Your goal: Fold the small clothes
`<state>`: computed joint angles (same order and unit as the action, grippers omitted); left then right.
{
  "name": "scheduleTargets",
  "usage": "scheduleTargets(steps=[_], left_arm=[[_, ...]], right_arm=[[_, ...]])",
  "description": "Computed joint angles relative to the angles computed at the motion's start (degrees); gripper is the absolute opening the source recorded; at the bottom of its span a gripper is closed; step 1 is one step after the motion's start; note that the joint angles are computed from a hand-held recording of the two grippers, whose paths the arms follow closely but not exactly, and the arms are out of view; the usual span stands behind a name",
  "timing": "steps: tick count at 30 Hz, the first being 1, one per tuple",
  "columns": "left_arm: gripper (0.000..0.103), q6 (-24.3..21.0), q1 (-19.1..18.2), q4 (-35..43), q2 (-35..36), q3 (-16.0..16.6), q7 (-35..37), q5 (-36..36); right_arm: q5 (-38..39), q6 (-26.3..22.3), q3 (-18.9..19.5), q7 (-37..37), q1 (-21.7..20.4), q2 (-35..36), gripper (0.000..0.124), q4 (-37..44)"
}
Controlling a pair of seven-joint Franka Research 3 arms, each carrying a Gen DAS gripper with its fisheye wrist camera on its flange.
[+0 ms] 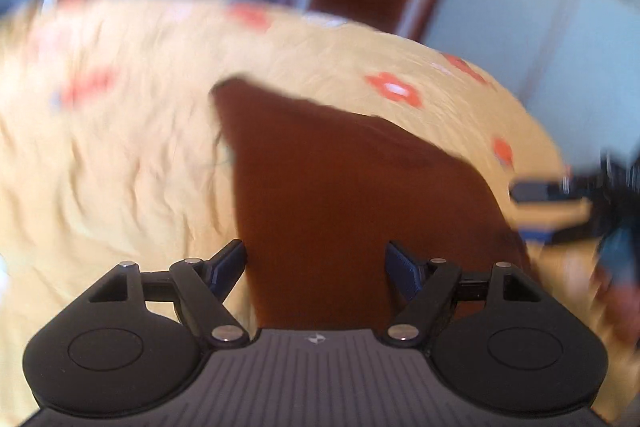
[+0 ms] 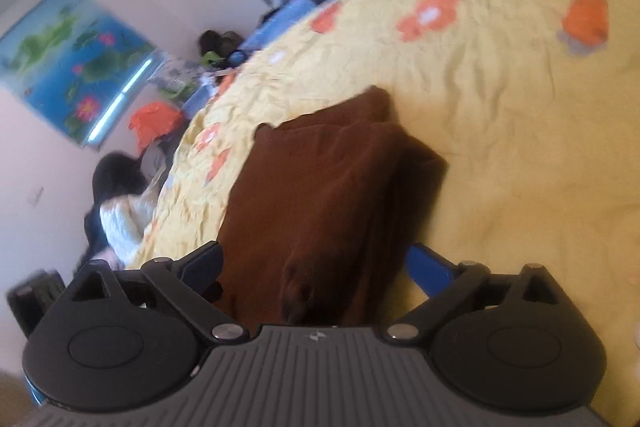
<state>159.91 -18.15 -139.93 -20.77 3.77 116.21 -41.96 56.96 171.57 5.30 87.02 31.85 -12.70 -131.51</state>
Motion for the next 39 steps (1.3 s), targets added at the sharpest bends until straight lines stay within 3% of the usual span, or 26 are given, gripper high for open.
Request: scheduleTargets(steps=[2, 4, 5, 7, 9, 10, 11, 12, 14, 15, 16, 18, 20, 21, 22, 24, 25, 26, 28, 29, 30, 32, 36, 38, 39], left_arm=[[0.077, -2.99, 0.71, 5.07, 5.09, 1.63, -2.03, -2.89], [0.077, -6.84, 0.9, 10.37, 9.93, 2.88, 1.72, -7.61], [0.077, -8.73, 1.59, 12.86, 12.22, 2.78, 1.86, -8.27], [0.075, -9.52, 2.51, 16.55, 16.16, 1.74, 3.98, -10.42], [0.013, -4.31, 3.75, 16.51, 17.1, -1.2, -1.4, -2.55], [0.013, -1.65, 4.42, 15.48, 16.54, -2.64, -4.3, 1.07], [0.012, 2.3, 4.75, 13.51, 15.11, -3.93, -3.7, 1.58], [0.012, 6.97, 5.01, 11.04, 13.45, -5.43, -1.98, 2.73], [0.012, 17.73, 7.65, 5.66, 11.06, -10.09, -1.23, 11.11], [0.012, 19.84, 11.69, 3.9, 10.59, -13.87, -4.28, 18.1], [0.012, 20.49, 14.69, 3.23, 11.05, -15.65, -10.15, 27.55], [0.017, 18.86, 14.69, 2.41, 11.05, -14.03, -15.4, 34.4], [0.021, 17.75, 6.69, -0.07, 7.85, -6.61, -9.22, 25.18], [0.026, 16.43, 1.68, -1.44, 5.18, -2.26, -2.99, 16.66], [0.031, 14.14, -3.32, -2.62, 2.32, 2.53, 1.79, 9.95], [0.064, 8.0, -11.63, -4.38, -2.93, 11.54, 7.01, 2.77], [0.066, 4.47, -13.14, -5.24, -4.94, 13.54, 7.8, 0.74], [0.066, 1.01, -12.66, -5.78, -6.04, 13.64, 6.92, 0.25], [0.064, -3.33, -9.8, -6.26, -6.2, 11.45, 4.5, -0.64], [0.055, -3.31, -9.16, -6.92, -6.46, 10.72, 4.32, -1.78], [0.037, -3.5, -8.22, -7.57, -7.17, 9.73, 4.5, -1.98], [0.029, -8.46, -5.25, -7.25, -8.89, 8.65, 1.89, -1.99], [0.033, -8.89, -0.28, -10.86, -13.56, 3.5, 2.95, 3.28], [0.044, -2.95, 0.8, -14.56, -15.48, -0.08, 2.34, 6.86], [0.053, -0.75, 2.3, -16.06, -16.76, -2.72, -0.43, 9.49]], right_arm=[[2.04, -2.37, -1.59, -0.14, -0.63, 3.58, 0.098, 3.65], [-5.39, -3.77, -0.08, 6.8, -3.89, 6.77, 0.098, 6.33], [-5.88, -4.72, 0.01, 6.59, -4.43, 8.38, 0.099, 8.0], [2.86, -4.85, 0.21, -1.87, -4.54, 11.67, 0.1, 11.58], [4.28, -4.81, 1.33, -3.57, -5.51, 14.26, 0.081, 14.31], [-1.03, -5.31, 1.67, -0.37, -5.8, 15.36, 0.043, 15.16], [-10.37, -6.85, 0.53, 4.47, -4.86, 16.36, 0.031, 16.03], [-20.41, -6.09, 1.4, 8.86, -5.36, 16.77, 0.031, 16.22], [-33.08, -1.48, 0.93, 9.29, -3.24, 16.04, 0.031, 14.86], [-34.73, 0.69, 1.7, 6.46, -3.15, 15.93, 0.031, 14.54], [-32.35, 1.67, 4.14, 2.52, -4.82, 16.22, 0.031, 14.85], [-34.84, -0.51, 3.03, 6.07, -4.84, 17.65, 0.039, 16.2], [-43.29, -4.64, -0.04, 18.66, -4.03, 17.48, 0.062, 16.29], [-41.54, -4.99, -0.15, 20.03, -4.14, 15.82, 0.066, 14.7], [-35.97, -3.2, 1.74, 17.38, -5.55, 13.58, 0.073, 12.12], [-19.01, -0.94, 2.68, 4.52, -4.48, 8.58, 0.087, 7.2], [-11.64, -1.78, 2.01, -1.25, -2.85, 6.25, 0.087, 5.3], [-6.42, -3.68, 1.15, -5.3, -1.52, 4.49, 0.086, 4.0], [-5.37, -7.52, 1.36, -4.9, -1.35, 2.76, 0.077, 2.28], [-6.89, -8.28, 2.04, -3.69, -1.54, 2.23, 0.056, 1.32], [-7.9, -6.62, 2.82, -3.92, -1.29, 1.68, 0.046, 0.09], [-9.46, -6.6, 3.27, -2.28, -1.07, 0.76, 0.031, -1.04], [-11.27, -6.9, 3.72, -2.11, 0.84, -3.68, 0.03, -3.95], [-17.3, -7.04, 5.86, 3.07, -0.94, -4.01, 0.036, -5.29], [-17.22, -4.53, 6.05, 3.63, -0.33, -4.16, 0.04, -6.43]])
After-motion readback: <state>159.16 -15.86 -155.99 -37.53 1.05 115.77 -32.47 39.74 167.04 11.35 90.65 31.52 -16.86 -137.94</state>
